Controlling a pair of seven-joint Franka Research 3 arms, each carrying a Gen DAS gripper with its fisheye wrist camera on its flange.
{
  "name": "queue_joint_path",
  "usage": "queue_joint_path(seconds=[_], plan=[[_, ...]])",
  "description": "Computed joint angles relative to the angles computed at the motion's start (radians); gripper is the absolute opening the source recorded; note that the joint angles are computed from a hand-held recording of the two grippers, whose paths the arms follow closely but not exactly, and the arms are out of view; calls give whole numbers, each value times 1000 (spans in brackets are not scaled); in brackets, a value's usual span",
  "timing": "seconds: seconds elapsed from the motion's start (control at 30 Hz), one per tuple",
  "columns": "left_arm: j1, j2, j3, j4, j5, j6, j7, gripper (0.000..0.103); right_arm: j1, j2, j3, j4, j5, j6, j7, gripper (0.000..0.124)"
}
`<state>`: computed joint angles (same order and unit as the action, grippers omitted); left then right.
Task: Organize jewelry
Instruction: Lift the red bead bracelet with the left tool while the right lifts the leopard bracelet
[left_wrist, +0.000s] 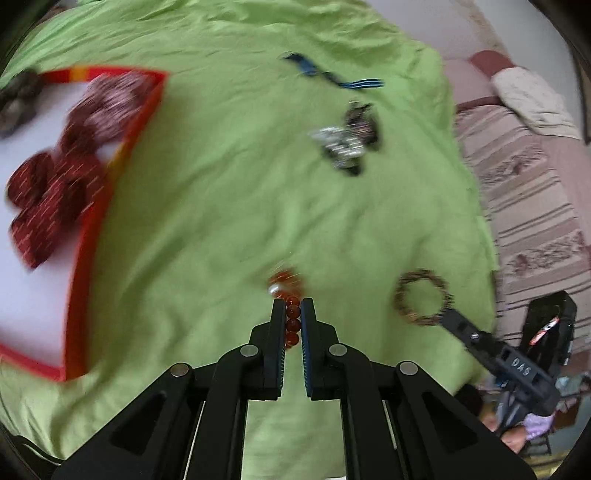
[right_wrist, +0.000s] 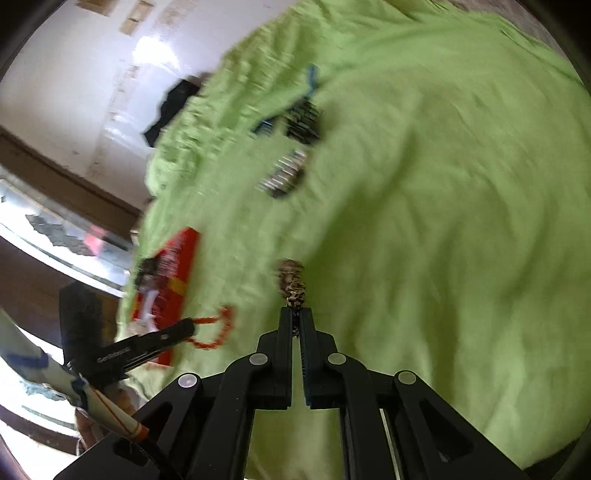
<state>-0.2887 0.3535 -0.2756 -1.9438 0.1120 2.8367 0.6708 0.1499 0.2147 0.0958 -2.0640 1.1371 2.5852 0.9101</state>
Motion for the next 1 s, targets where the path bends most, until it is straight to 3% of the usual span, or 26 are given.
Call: queue_joint_path(seconds=[0.1,0.17,0.2,0.23,0.27,0.4,0.57,0.67,0.7,0.73,0.77,0.83,1.0], plan=[[-21,-30,33,-54,37,7,-58,7,28,0,-19,-36,-132,89,122,9],[-5,-48,22,-89,24,35,-60,7,26,-14,-15,-58,-147,126,133,28],[-4,-54,25,-102,26,45,-70,7,25,-21,-12,-66,-148,145,130,49],[1,-55,23,-108,24,50,-70,8,26,-30,-5,-77,-139,176,118,60],[10,-57,14,-116,15,55,-60,9,26,-36,-1,-84,-131,197,105,61],[26,-36,-2,-107,-6,69,-29,19,42,-25,0,-71,-208,236,129,61],[-34,7,48,-43,85,42,-62,29,66,30,-8,-38,-363,281,231,61],[-82,24,88,-7,167,5,-111,30,70,66,-8,-13,-440,285,275,59],[-96,28,99,4,195,-11,-127,30,76,75,-12,-8,-474,290,297,50],[-112,29,110,15,226,-31,-145,27,92,86,-27,0,-524,292,339,31],[-108,29,103,16,235,-35,-146,7,100,90,-38,3,-564,288,372,24],[-78,23,69,8,204,-26,-124,7,71,90,-14,5,-561,282,371,12],[-67,-61,68,-65,219,53,-142,7,32,33,35,-32,-490,301,292,9]])
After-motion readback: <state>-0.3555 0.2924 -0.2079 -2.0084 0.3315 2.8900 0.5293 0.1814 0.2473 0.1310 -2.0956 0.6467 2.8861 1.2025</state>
